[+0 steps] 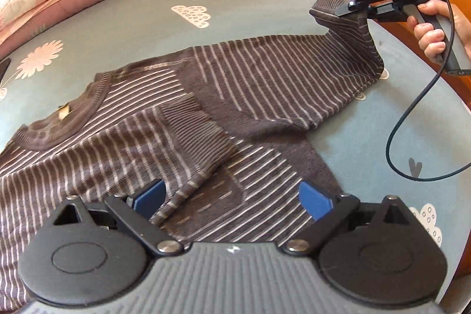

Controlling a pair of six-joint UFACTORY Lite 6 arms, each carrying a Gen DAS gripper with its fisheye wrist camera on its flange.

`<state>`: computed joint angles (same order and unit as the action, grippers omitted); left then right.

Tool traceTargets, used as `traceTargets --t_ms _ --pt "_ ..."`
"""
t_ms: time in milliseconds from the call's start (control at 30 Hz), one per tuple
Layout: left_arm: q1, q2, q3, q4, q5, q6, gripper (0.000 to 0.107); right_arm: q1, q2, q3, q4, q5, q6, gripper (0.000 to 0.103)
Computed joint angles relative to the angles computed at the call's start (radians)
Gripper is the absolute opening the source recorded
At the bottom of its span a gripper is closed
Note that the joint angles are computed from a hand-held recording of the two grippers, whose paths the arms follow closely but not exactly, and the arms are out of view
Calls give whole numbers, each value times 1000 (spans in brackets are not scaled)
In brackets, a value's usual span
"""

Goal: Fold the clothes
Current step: 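Lift the sleeve with the right gripper and carry it across the body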

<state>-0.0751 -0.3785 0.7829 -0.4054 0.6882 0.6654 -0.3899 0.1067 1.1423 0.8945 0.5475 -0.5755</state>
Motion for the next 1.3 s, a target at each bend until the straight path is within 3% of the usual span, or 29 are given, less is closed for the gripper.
traceTargets --t_ms 200,433,633,800,967,1300 --pt "311 -45 3 -93 113 240 97 233 -26 4 -96 -78 250 7" --pt "664 13 61 -199 249 498 97 515 46 108 -391 -176 669 7" --pt "908 74 122 -265 327 659 97 722 161 244 -767 -191 1103 7" --pt "1065 170 225 -295 386 699 97 893 283 409 -1143 -117 1446 7" --pt "1169 217 269 -365 403 750 97 1030 437 580 -1275 -62 1582 7" --pt "1272 296 320 -388 447 794 97 1161 671 905 -1260 76 1585 7"
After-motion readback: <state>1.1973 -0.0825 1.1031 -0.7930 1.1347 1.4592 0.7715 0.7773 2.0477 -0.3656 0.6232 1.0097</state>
